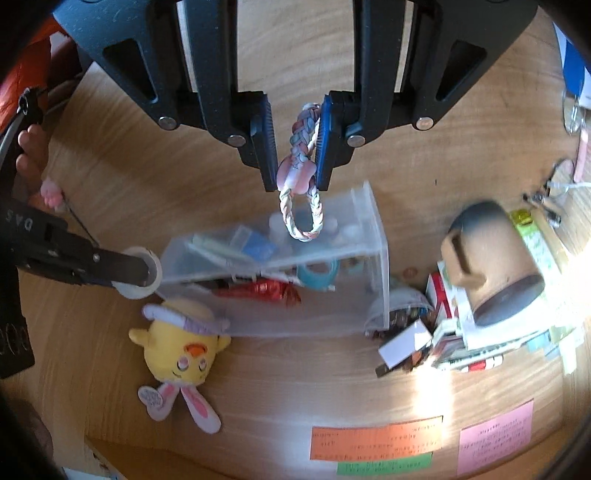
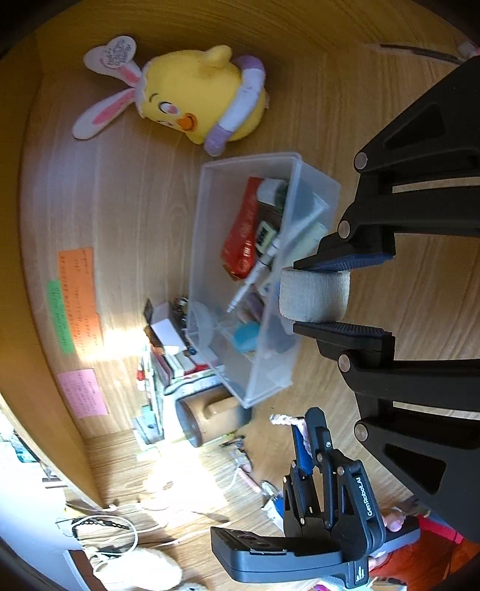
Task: Organize objects
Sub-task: 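Carry the bracelet and white tape roll over the clear box and release both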
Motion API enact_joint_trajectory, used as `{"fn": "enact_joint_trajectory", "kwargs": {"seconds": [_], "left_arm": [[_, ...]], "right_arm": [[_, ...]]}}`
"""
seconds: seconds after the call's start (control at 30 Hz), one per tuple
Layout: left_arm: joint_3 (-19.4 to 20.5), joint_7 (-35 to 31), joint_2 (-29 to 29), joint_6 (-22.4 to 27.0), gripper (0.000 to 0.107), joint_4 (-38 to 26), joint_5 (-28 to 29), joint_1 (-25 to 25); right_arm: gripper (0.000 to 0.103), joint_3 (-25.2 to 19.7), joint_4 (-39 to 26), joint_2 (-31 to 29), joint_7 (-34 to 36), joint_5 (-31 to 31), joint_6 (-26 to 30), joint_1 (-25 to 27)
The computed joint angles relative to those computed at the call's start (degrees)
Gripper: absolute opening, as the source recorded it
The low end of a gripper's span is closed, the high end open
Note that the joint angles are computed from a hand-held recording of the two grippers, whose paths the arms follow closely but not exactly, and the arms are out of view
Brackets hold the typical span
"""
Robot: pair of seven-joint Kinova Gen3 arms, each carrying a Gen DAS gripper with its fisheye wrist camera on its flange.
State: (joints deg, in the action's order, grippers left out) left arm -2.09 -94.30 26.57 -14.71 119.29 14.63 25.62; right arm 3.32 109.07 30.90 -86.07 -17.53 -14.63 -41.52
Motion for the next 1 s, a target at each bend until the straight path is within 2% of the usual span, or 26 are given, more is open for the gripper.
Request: {"fn": "enact_joint_trajectory", "kwargs": {"seconds": [0.3,0.53,0.7,0.77,0.83,1.0], "left_arm": [[-2.5,-1.2,0.7,2.0,0.019,-5.4,1.3,1.7],[-5.1,-2.2,1.9,4.9,0.019,-10.8,2.0,3.3],[-2.6,-0.4,4.4,9.6,0.019,-16.7,-1.0,0.6],[-2.1,0.7,6.0,12.1,0.019,-19.6,-2.6,0.1],[-3.3,2.0,7.1,13.7,0.019,-21.4,-3.8,1.2],[-2.1,5.3,9.3,16.7,0.022,-25.0,-7.2,-0.1]], "right_arm": [[0.023,-0.2,-2.3,-0.1,0.2,0.8,0.2,2.2],[0.023,1.7,-6.7,1.4,0.5,0.9,2.9,2.1],[0.023,4.8,-10.8,3.9,-0.3,0.8,6.5,0.7],[0.023,3.6,-12.9,5.2,-1.7,2.0,8.5,2.3],[0.023,1.5,-15.3,6.6,-3.2,4.0,10.8,4.8],[0.023,1.5,-18.9,9.3,-7.0,6.8,14.5,5.7]]}}
